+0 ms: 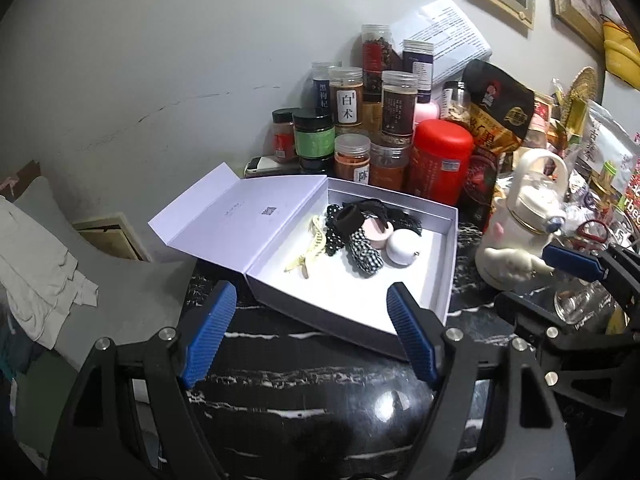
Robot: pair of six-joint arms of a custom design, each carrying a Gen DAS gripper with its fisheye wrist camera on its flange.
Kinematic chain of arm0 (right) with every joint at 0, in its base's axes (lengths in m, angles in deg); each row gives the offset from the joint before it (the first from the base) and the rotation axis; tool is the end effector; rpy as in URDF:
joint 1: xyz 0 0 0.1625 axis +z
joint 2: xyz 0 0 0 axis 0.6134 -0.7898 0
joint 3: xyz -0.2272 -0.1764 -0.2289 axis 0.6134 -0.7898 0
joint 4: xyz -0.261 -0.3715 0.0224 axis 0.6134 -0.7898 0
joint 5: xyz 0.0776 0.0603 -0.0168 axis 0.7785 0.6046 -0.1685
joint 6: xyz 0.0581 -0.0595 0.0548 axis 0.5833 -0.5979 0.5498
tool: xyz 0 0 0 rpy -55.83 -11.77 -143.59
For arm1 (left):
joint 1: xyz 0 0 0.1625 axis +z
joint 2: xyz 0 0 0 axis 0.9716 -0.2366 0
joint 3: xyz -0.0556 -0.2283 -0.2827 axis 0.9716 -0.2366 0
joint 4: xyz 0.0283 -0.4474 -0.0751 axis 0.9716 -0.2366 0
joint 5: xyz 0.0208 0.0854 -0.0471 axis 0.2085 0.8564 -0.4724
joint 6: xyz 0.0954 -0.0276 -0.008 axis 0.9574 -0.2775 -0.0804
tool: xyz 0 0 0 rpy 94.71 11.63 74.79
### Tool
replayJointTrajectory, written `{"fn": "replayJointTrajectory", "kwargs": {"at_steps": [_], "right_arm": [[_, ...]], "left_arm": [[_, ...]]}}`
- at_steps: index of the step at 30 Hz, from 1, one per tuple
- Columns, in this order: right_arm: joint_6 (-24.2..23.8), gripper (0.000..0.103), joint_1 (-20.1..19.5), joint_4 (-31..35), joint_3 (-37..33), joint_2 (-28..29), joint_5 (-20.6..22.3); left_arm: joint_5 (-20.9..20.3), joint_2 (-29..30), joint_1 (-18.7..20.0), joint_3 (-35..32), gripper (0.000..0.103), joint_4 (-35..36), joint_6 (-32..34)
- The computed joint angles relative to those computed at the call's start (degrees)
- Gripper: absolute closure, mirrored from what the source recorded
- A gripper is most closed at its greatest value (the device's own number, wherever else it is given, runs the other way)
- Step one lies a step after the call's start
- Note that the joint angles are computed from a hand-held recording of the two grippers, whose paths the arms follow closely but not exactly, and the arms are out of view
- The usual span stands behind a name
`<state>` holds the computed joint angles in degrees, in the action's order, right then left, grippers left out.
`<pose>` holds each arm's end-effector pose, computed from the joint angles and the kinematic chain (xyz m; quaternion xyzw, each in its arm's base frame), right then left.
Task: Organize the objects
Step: 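Withdraw both open grippers from the box back over the table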
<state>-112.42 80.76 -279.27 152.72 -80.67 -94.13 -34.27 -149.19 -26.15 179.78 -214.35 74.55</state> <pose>0.3284 -0.4524 0.0005 0.3116 -0.8472 0.3091 0.2993 -0.0764 -0.4357 0.2549 0.1595 0.8249 -0.3852 0.3816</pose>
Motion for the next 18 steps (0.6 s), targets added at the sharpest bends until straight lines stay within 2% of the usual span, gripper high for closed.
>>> {"fn": "replayJointTrajectory", "kwargs": {"at_steps": [7, 13, 18], "right_arm": [[1.55, 0.035, 1.08, -3.10, 4.11, -1.45, -1.43], [3.14, 0.035, 1.43, -4.80, 7.56, -2.54, -2.15], [3.46, 0.035, 2.07, -6.61, 9.61, -2.84, -2.80]], "left_arm": [[1.26, -4.64, -2.87, 4.32, 0.026, 4.17, -4.47], [2.36, -9.54, -5.27, 7.88, 0.026, 10.49, -9.19], [1.67, -13.05, -5.92, 9.85, 0.026, 16.28, -13.47]]}}
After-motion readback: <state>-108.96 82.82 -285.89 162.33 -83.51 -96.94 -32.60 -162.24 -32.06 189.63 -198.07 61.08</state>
